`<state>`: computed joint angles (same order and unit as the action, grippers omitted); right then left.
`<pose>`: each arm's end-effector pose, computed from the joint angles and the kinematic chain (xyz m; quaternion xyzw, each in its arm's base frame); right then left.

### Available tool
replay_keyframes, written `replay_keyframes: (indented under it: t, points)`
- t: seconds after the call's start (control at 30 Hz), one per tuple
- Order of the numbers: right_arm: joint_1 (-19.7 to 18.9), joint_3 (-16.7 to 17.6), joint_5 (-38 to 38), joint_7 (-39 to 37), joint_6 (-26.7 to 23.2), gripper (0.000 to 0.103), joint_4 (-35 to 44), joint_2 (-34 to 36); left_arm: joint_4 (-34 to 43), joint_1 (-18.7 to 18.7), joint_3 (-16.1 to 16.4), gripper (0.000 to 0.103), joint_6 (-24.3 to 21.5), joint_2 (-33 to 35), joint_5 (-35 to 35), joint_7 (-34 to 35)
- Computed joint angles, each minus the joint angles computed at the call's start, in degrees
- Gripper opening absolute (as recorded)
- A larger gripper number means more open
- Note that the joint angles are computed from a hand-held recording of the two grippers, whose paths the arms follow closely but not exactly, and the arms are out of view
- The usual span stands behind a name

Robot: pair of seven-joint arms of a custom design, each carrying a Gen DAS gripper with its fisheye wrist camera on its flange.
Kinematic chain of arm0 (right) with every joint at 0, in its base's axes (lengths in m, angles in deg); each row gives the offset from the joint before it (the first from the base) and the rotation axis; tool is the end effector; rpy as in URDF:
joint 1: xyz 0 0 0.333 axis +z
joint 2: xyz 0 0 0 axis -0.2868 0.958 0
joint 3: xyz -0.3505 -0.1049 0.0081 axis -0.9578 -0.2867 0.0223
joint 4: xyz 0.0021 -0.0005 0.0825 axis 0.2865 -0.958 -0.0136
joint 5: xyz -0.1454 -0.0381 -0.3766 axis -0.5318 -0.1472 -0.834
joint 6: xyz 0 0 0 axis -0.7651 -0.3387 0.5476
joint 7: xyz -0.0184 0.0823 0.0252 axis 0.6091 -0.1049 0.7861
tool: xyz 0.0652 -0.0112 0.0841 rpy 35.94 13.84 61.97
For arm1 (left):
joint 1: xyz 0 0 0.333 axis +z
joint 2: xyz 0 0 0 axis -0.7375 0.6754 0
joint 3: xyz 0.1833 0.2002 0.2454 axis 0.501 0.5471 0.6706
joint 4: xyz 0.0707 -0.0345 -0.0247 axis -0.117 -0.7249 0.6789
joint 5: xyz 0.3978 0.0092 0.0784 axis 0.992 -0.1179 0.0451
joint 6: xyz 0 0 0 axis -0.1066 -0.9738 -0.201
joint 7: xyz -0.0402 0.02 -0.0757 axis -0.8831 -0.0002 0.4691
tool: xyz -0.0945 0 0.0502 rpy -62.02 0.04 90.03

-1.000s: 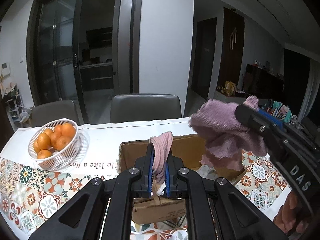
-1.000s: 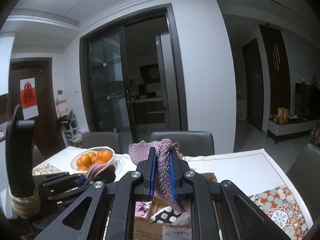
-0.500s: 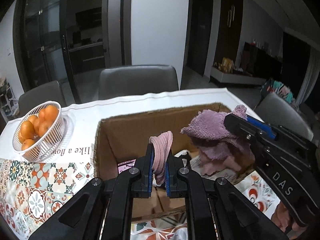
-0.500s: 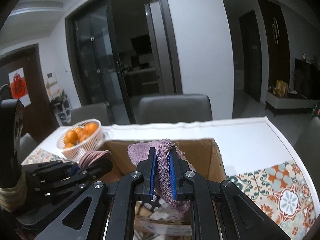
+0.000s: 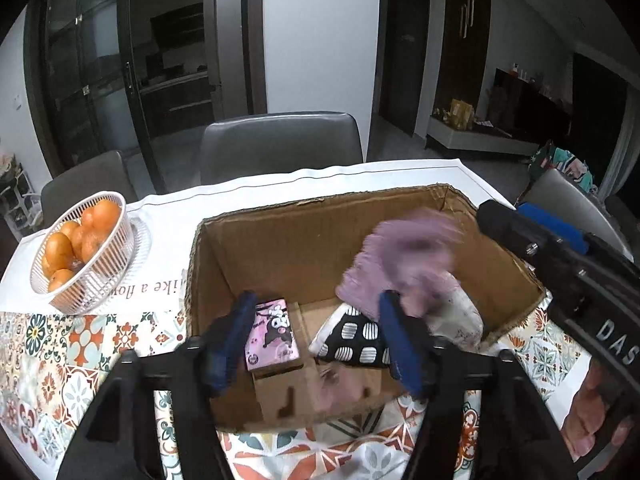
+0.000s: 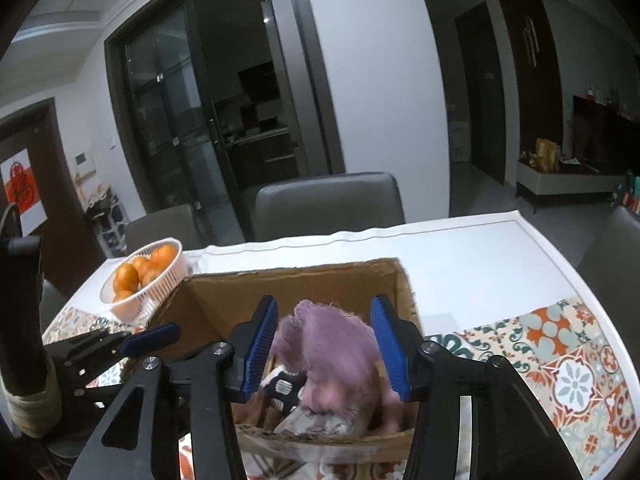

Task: Organize soft objects
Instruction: 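Open both tools to drop the hair tie and towel into the box, then move both tools back toward the white cloth and tissues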

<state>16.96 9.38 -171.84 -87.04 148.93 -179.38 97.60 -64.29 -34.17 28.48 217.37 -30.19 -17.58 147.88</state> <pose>0.4555 0.3872 0.3978 -0.4590 0.7301 -0.3567 0.3593 0.5392 -0.2821 0.3964 -0.4038 0.8268 -0.3547 0.1661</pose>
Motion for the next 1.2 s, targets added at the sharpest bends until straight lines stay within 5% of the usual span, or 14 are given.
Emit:
replay_keyframes:
  t: [0.2, 0.57, 0.7, 1.2]
  points:
    - [1.85, 1.52, 2.47, -1.85, -5.72, 0.057, -0.52, -1.58, -4.62, 2.15, -0.12, 0.069, 4.54, -4.88, 2.83, -3.11]
    - [5.50, 4.48, 4.72, -2.87, -12.30, 0.062, -1.34, -3.80, -13.08, 0.83, 7.22, 0.071, 13.00, -15.48, 12.43, -12.79]
    - [6.73, 5.34, 5.49, -2.55, -13.67, 0.062, -1.31, -3.74, -17.21, -1.89, 10.45, 0.071, 15.51, -18.58, 7.10, -7.73]
    - [11.22, 6.35, 10.75, -1.05, -13.74, 0.062, -0.73, 0.03, -27.53, -9.83, 22.90, 0.071, 20.70, -21.96, 7.83, -4.60]
